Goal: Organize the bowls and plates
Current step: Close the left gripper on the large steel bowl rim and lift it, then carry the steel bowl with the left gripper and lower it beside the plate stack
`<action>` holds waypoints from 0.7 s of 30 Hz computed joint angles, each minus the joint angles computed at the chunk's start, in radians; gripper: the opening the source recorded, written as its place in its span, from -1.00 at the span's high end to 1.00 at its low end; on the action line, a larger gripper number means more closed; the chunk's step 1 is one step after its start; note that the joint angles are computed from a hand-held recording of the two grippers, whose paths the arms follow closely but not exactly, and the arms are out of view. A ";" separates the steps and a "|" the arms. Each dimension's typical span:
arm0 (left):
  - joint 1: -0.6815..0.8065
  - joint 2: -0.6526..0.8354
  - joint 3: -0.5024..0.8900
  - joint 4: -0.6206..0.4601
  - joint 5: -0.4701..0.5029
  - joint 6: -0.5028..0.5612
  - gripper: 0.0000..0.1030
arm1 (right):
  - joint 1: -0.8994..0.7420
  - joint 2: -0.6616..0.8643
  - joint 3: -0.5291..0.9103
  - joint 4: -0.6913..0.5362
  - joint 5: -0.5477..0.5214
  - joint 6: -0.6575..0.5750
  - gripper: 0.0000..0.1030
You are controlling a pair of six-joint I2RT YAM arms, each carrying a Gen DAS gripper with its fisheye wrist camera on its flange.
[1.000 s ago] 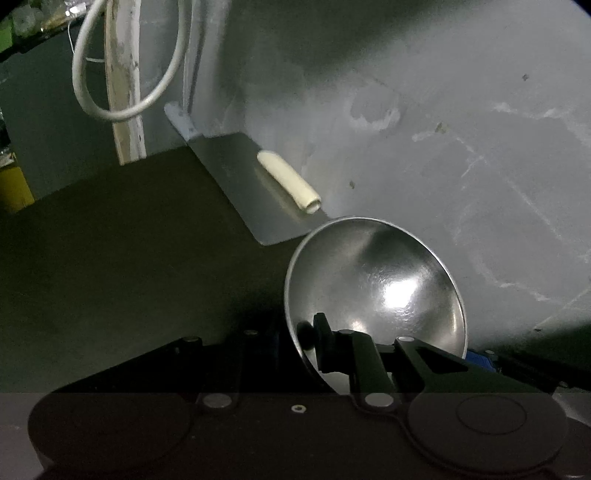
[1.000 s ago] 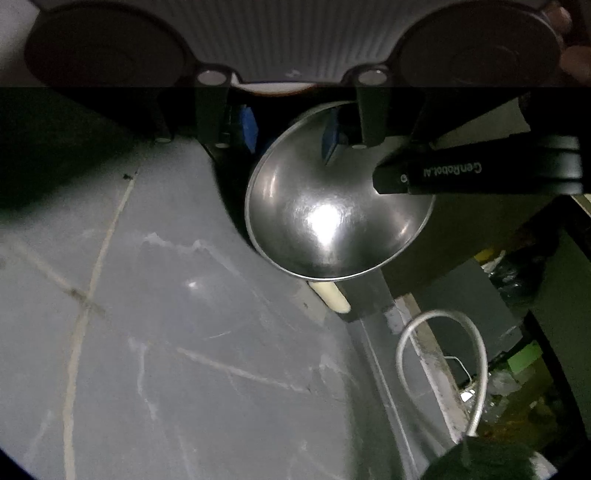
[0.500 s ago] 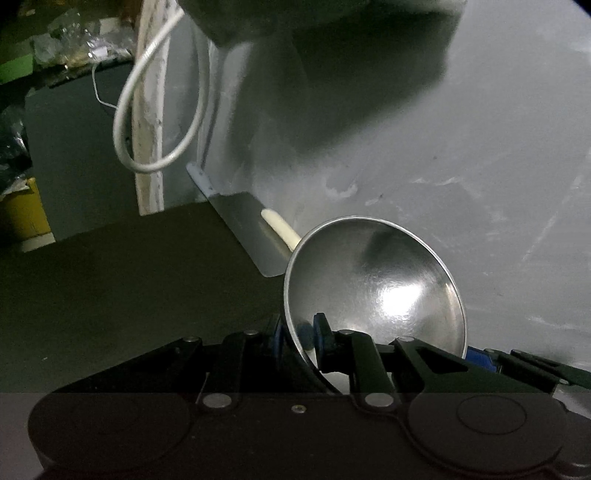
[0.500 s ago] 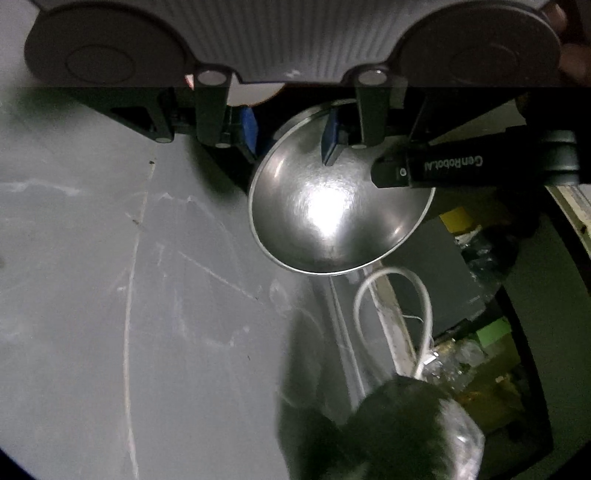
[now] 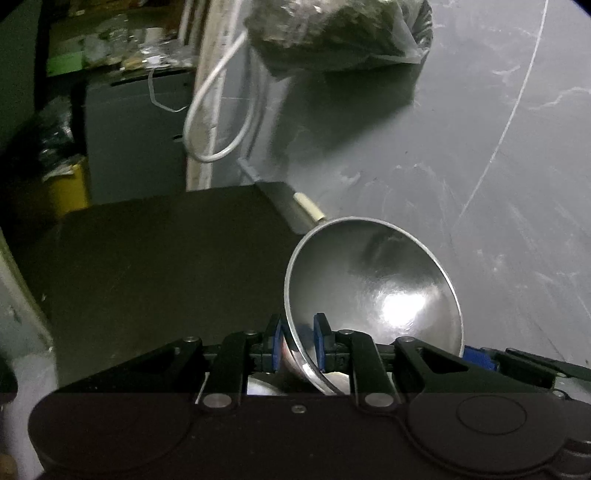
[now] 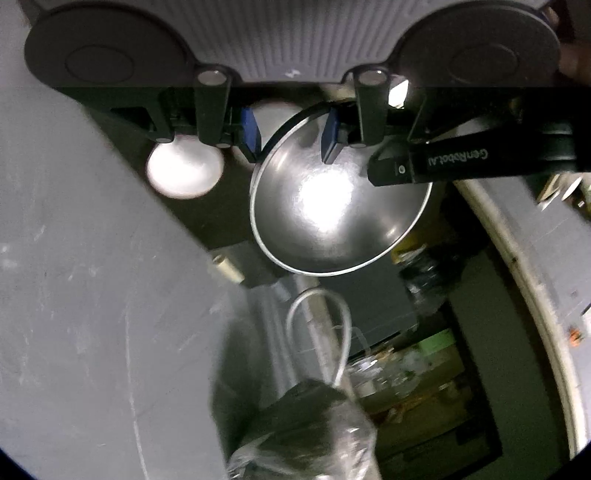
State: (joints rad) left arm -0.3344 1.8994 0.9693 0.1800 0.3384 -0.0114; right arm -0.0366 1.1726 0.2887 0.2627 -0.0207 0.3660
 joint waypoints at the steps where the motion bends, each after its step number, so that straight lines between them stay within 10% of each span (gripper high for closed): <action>1: 0.013 -0.026 -0.042 0.011 0.009 -0.005 0.63 | 0.010 -0.032 -0.015 -0.021 -0.012 0.012 0.22; 21: 0.328 -0.330 -0.590 0.001 0.120 0.142 0.62 | 0.540 -0.591 -0.194 -0.543 0.108 0.219 0.22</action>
